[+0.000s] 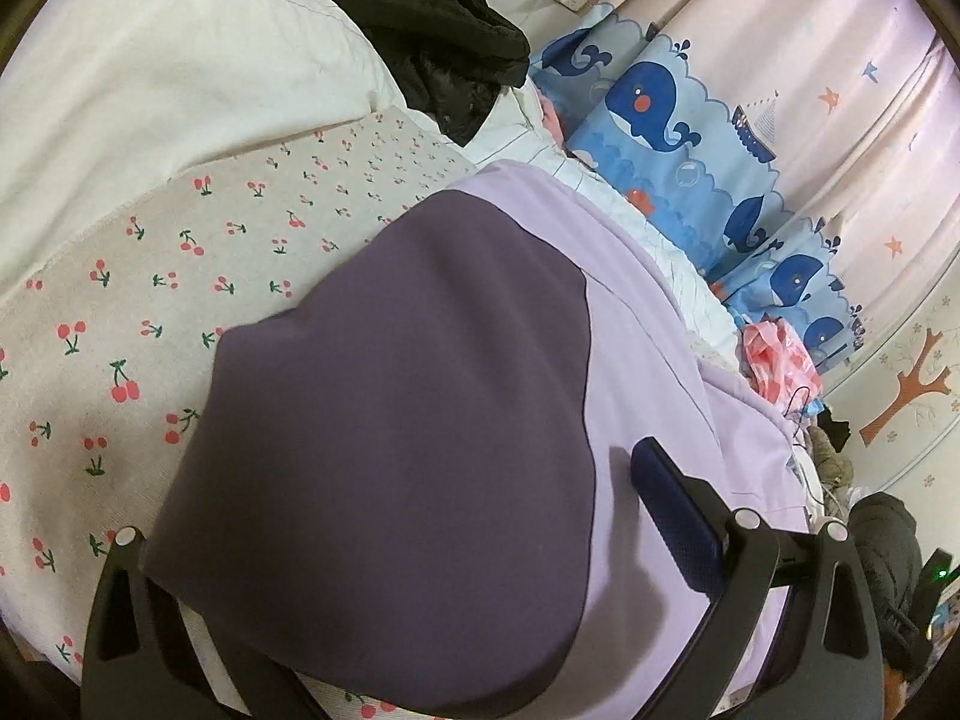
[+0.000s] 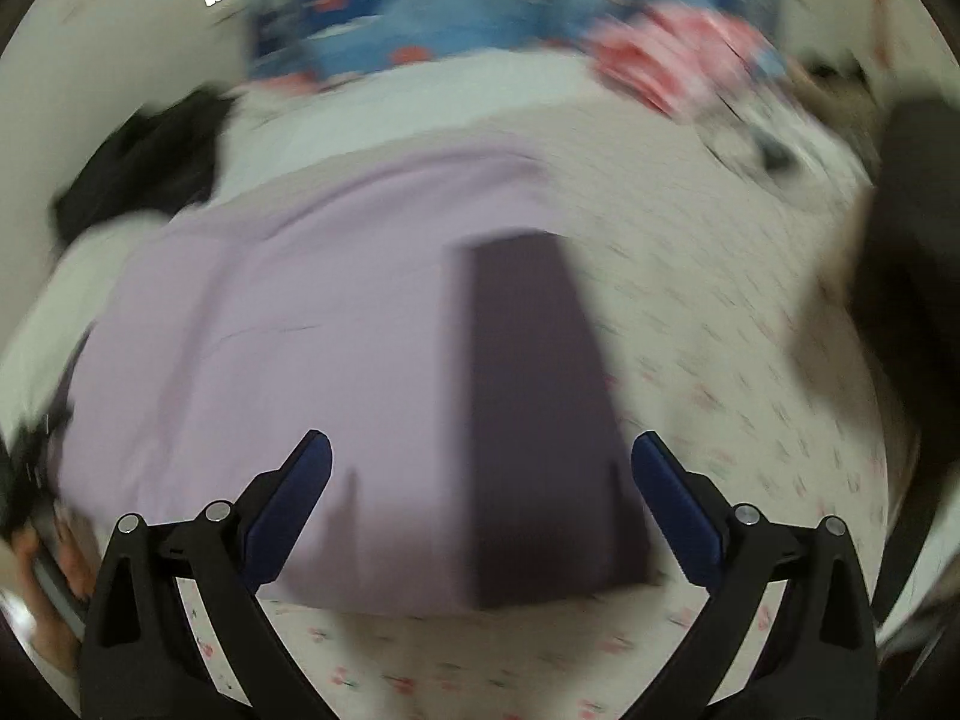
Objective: Fold large clothes
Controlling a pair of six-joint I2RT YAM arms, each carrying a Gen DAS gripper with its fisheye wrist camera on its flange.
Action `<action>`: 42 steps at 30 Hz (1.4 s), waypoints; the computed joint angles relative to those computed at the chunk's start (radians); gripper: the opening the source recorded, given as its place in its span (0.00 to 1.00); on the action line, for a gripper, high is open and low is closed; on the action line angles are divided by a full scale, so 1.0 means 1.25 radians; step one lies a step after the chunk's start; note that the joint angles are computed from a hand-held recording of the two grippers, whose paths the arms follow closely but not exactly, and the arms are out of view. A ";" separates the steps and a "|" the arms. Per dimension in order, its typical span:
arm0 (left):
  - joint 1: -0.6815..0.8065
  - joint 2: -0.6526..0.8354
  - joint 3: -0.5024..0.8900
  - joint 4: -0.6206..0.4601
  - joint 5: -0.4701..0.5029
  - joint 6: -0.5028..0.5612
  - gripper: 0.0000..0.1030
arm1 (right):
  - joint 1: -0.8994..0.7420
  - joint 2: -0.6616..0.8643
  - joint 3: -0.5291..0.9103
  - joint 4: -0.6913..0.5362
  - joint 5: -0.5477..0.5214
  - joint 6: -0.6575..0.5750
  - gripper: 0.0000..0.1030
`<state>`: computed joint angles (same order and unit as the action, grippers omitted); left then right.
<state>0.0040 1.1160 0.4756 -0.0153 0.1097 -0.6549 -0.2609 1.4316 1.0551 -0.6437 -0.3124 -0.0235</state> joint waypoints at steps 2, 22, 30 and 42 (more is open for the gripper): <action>-0.019 -0.007 0.004 -0.014 -0.031 0.010 0.93 | -0.083 0.078 0.029 -0.040 -0.078 0.004 0.94; -0.042 0.000 0.025 -0.045 -0.063 0.009 0.93 | -0.115 0.293 0.011 0.158 -0.431 0.190 0.86; 0.178 0.040 -0.012 0.064 0.364 -0.013 0.64 | -0.135 0.218 -0.035 0.221 -0.483 0.193 0.39; 0.285 -0.031 -0.031 -0.079 0.486 -0.013 0.75 | -0.189 0.149 -0.029 0.044 -0.389 0.080 0.49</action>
